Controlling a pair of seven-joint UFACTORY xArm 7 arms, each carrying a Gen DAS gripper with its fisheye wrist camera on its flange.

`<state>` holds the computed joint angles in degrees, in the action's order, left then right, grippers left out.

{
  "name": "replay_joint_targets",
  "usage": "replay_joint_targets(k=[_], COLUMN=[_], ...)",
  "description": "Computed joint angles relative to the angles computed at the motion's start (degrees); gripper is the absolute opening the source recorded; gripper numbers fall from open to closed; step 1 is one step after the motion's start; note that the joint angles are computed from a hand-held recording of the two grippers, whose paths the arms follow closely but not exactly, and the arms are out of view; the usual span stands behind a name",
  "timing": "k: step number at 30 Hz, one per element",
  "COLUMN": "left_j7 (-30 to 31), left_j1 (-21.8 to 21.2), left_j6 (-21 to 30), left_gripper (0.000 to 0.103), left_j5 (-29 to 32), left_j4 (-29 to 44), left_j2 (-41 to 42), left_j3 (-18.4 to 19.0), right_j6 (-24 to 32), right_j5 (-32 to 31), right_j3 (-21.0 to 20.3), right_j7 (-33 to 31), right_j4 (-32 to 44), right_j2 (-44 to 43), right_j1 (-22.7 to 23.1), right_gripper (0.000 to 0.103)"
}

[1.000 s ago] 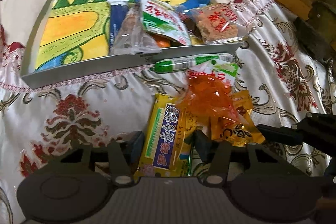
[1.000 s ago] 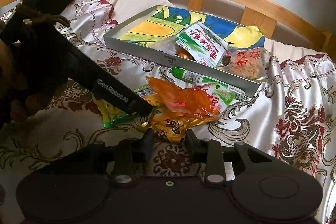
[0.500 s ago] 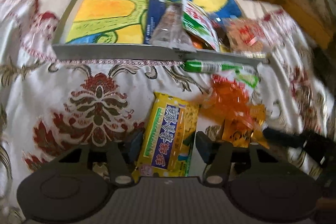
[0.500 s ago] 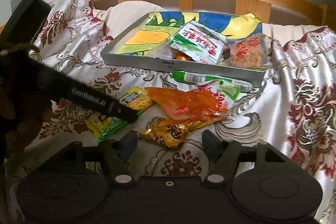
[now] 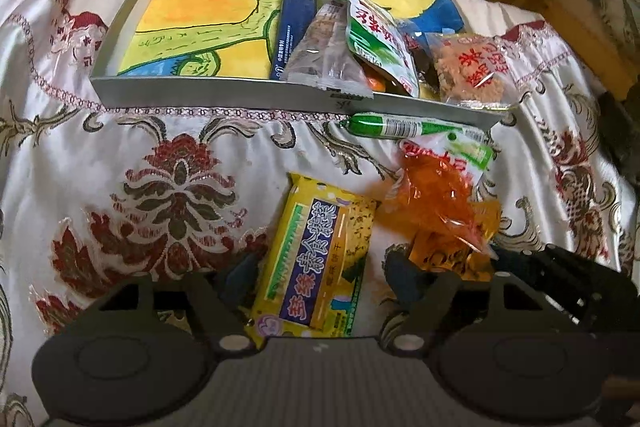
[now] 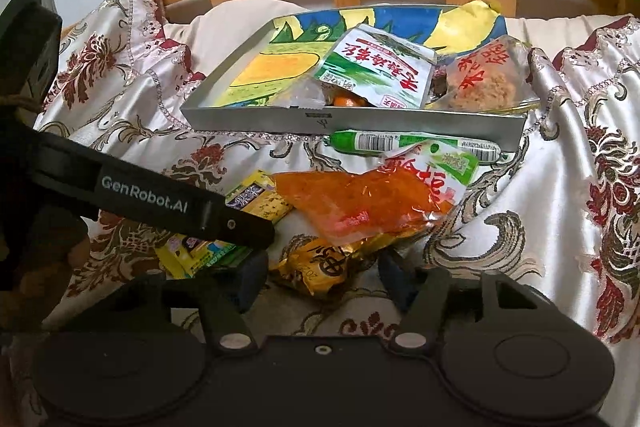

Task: Organize snacks
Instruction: 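Close the right gripper on the gold wrapper while the left gripper holds the yellow packet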

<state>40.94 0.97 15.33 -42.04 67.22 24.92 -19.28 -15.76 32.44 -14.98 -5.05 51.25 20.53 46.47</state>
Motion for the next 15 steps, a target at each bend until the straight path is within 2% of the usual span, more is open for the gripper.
replay_joint_targets(k=[1,7,10,15], left_j7=[-0.41,-0.19,-0.27,-0.57], left_j1=[-0.48,0.34,0.31,1.63], left_j6=[-0.29,-0.90,-2.37,-4.22], left_gripper=[0.069,0.061,0.058,0.055], left_j5=[0.68,1.27,0.72,-3.46], left_j4=[-0.13,-0.95,-1.88,-4.44], left_j2=[-0.05,-0.47,-0.85,-2.53], left_j3=[0.45,-0.03,-0.39,-2.31], right_j6=[0.66,1.81,2.63,3.29], right_j5=[1.38,2.95,4.45,5.29], right_j3=[-2.26,-8.33,-13.17,-20.57], right_j7=[-0.82,-1.82,-2.29,-2.98], right_j4=[0.27,0.04,-0.29,-0.86], right_j2=[0.24,0.41,0.53,1.56], right_j1=[2.42,8.91,13.94,21.71], right_gripper=[0.054,0.052,0.041,0.040])
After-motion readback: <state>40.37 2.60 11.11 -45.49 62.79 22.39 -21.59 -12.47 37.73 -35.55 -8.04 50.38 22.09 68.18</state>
